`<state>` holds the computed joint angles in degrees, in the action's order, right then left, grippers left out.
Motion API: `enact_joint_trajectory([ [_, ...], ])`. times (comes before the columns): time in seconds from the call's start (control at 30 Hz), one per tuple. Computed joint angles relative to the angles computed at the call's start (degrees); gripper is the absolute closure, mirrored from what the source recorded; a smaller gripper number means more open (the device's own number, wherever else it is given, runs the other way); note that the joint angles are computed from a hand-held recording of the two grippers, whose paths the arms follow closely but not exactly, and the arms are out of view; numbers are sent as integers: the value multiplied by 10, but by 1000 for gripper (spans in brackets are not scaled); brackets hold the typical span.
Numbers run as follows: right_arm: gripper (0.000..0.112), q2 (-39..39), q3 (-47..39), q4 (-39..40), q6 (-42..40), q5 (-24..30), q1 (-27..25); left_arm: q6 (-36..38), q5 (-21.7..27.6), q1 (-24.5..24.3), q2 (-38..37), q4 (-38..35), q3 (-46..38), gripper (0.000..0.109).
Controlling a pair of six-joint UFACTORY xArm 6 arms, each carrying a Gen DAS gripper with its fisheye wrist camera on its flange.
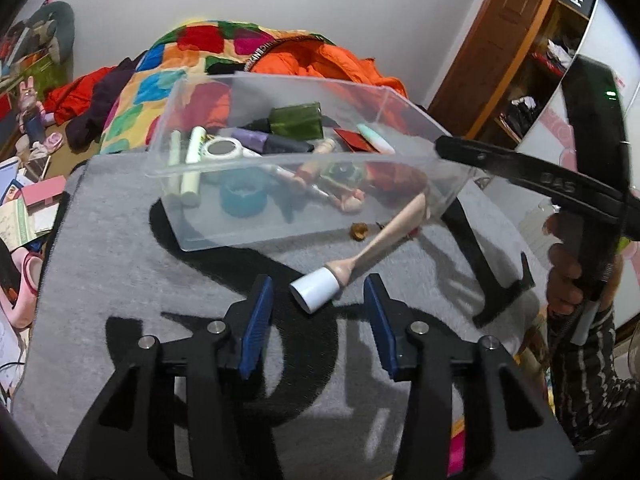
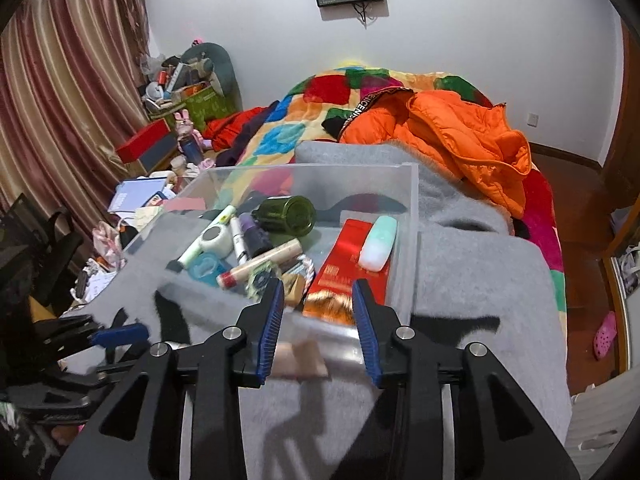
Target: Organize objects
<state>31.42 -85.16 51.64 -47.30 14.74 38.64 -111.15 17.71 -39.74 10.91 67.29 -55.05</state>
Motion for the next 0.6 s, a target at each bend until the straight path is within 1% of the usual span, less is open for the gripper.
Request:
enact_joint_trajectory([
  [0.1,74,-30,36,64,-64,-15,6,30,-18,5,22,-23,-12,61],
  [0.13,71,-42,49,89,-88,-4,5,49,-20,6,31,-37,-19,61],
  [0.2,70,-54,64,115,-116,-1,7,86,-20,7,48,-66,-34,61],
  [0.27,69,-59,78,110,-126,-3,11,112,-21,8,60,-83,-46,60],
  [0.3,69,-58,81,104,-124,-4,13,125,-23,10,66,-92,-53,59],
  [0.37,69,-47,80,62,-90,-4,13,138,-30,14,72,-100,-60,57],
  [0.43,69,-32,69,30,-55,10,8,146,-38,19,80,-109,-67,57],
  [0.5,69,-20,58,18,-38,21,3,135,-38,20,84,-100,-71,57],
  [0.53,69,-14,53,13,-28,25,1,129,-33,18,85,-93,-73,59],
  [0.57,69,-11,50,9,-22,27,-1,125,-29,16,85,-88,-75,69],
  [0.6,69,-6,46,4,-12,31,-4,125,-24,13,86,-85,-77,73],
])
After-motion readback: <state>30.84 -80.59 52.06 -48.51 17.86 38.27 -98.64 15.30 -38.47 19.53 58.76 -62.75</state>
